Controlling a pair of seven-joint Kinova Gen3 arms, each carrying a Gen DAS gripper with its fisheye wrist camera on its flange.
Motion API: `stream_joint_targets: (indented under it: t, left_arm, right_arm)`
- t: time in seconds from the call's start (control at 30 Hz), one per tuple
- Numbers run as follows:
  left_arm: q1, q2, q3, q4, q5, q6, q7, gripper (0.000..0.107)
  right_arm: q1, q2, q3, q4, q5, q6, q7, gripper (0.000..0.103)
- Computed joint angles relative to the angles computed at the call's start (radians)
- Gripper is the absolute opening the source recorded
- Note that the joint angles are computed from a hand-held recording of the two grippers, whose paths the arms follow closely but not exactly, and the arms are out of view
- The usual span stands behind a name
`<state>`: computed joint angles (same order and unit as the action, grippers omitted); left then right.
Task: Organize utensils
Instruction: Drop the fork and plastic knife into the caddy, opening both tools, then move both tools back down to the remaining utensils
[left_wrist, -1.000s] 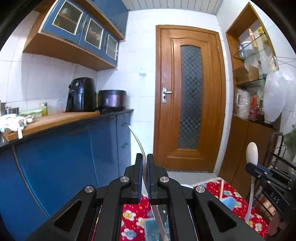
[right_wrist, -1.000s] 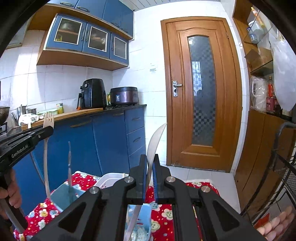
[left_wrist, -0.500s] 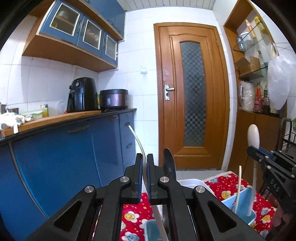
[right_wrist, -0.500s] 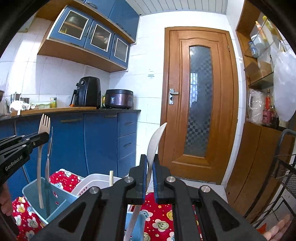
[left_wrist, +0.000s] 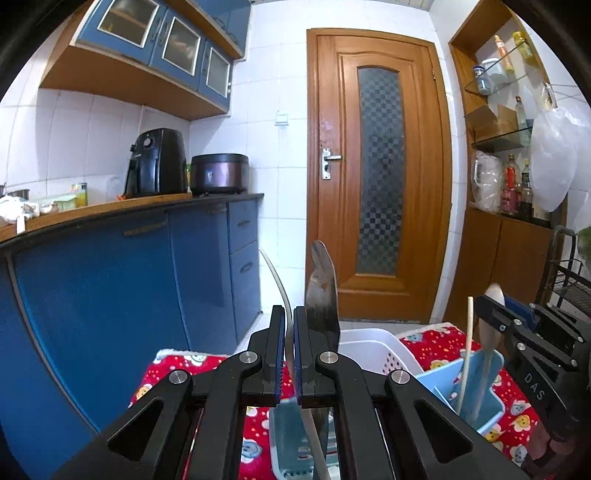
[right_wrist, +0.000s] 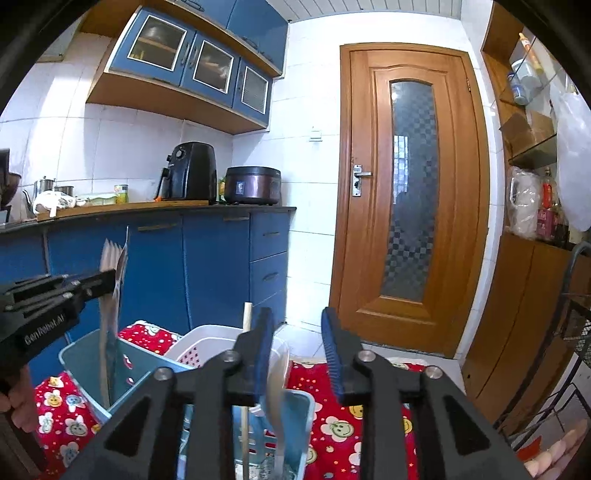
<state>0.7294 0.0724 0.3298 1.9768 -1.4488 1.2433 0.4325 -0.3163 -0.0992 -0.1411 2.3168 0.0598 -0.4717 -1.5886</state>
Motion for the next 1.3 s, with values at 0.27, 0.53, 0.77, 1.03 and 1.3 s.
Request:
stream_joint_targets:
  t: [0.27,0.53,0.77,1.03,1.3]
  left_arm:
    - [0.021,-0.004,0.017,-0.016,0.029,0.016,-0.043,0.046]
    - [0.057,-0.027,0.043,-0.016,0.043,0.059,-0.061,0.048]
    - [0.079,-0.055,0.077,-0.017,0.076,0.089,-0.061,0.048]
    - [0.127,-0.074,0.131,-0.025,0.115,0.165,-0.07,0.048]
    - [0.172,-0.09,0.174,-0.039,0.185,0.201,-0.081,0.048]
  right_arm:
    - [-0.028,-0.049,0.054,0.005,0.118,0.047,-0.156,0.038]
    - [-0.074,-0.126,0.122,0.013,0.252,0.115,-0.309,0.039]
    - [-0.169,-0.219,0.196,0.032,0.316,0.205,-0.376,0.039]
    - [-0.361,-0.349,0.309,0.05,0.296,0.387,-0.349,0.039]
    - [-0.429,-0.457,0.316,0.063,0.19,0.555,-0.268,0.039]
